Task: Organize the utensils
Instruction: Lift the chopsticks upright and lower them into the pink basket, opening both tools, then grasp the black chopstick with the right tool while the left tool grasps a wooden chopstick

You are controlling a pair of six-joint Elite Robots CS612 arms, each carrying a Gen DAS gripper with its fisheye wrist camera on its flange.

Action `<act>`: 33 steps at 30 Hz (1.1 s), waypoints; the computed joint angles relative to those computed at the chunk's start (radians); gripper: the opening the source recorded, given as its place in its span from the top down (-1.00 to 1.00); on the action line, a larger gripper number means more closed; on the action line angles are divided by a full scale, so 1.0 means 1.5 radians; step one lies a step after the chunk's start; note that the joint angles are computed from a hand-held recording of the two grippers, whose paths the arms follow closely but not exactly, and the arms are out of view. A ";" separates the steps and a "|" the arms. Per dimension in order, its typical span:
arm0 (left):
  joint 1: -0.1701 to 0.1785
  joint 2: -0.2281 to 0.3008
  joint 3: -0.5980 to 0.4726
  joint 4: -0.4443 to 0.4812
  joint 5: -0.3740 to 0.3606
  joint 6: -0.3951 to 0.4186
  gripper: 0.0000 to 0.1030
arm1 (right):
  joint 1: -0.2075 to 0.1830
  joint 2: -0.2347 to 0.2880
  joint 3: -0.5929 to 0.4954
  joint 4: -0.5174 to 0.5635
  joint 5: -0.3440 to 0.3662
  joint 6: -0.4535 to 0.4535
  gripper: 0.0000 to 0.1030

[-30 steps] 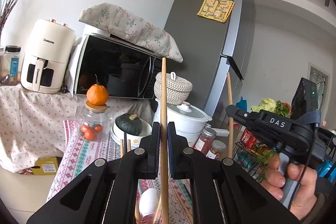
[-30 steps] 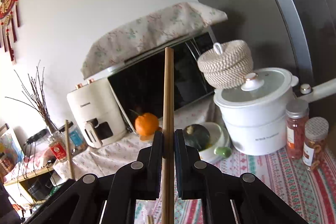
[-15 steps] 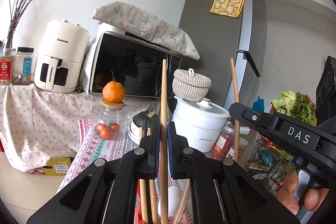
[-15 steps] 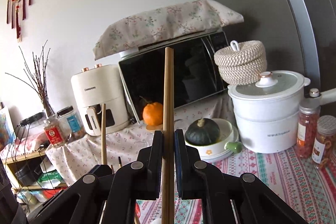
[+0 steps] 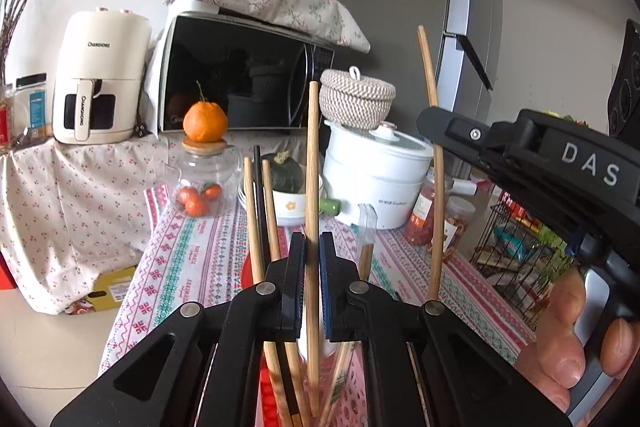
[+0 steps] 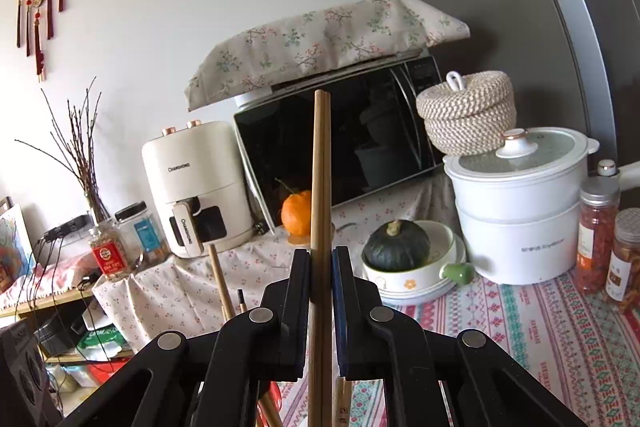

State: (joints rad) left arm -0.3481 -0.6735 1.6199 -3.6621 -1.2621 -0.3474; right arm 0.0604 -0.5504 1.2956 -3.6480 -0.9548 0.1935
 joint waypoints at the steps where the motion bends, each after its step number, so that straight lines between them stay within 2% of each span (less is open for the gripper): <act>1: 0.005 -0.007 0.002 0.029 -0.020 -0.012 0.85 | 0.001 0.001 0.000 -0.004 -0.003 0.005 0.83; 3: 0.016 -0.020 0.010 0.058 -0.067 -0.043 0.85 | 0.003 0.004 0.002 -0.012 -0.009 0.013 0.82; 4: 0.020 -0.024 0.016 0.048 -0.080 -0.057 0.85 | 0.005 0.005 0.002 -0.018 -0.012 0.015 0.82; 6: 0.025 -0.034 0.030 0.023 -0.083 -0.077 0.83 | 0.008 0.007 0.004 -0.029 -0.022 0.014 0.82; 9: 0.032 -0.053 0.049 0.023 -0.088 -0.112 0.69 | 0.013 0.010 0.004 -0.045 -0.024 0.012 0.82; 11: 0.034 -0.063 0.059 0.035 -0.085 -0.133 0.45 | 0.019 0.013 0.005 -0.053 -0.034 0.001 0.82; 17: 0.047 -0.076 0.070 0.082 -0.106 -0.196 0.42 | 0.031 0.019 0.010 -0.042 -0.056 -0.046 0.81; 23: 0.048 -0.080 0.073 0.093 -0.113 -0.201 0.42 | 0.031 0.009 0.031 -0.017 -0.057 -0.092 0.80; 26: 0.043 -0.085 0.075 0.097 -0.110 -0.183 0.42 | 0.024 -0.005 0.041 0.010 -0.040 -0.087 0.80; 30: 0.034 -0.095 0.078 0.116 -0.111 -0.157 0.42 | 0.009 -0.036 0.049 0.088 -0.046 -0.104 0.75; 33: 0.025 -0.101 0.080 0.138 -0.112 -0.143 0.33 | -0.007 -0.065 0.055 0.176 -0.058 -0.133 0.66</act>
State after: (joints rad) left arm -0.3101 -0.8245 1.7392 -3.4547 -1.4301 -0.5617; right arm 0.0501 -0.6481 1.3786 -3.3842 -1.0419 -0.0058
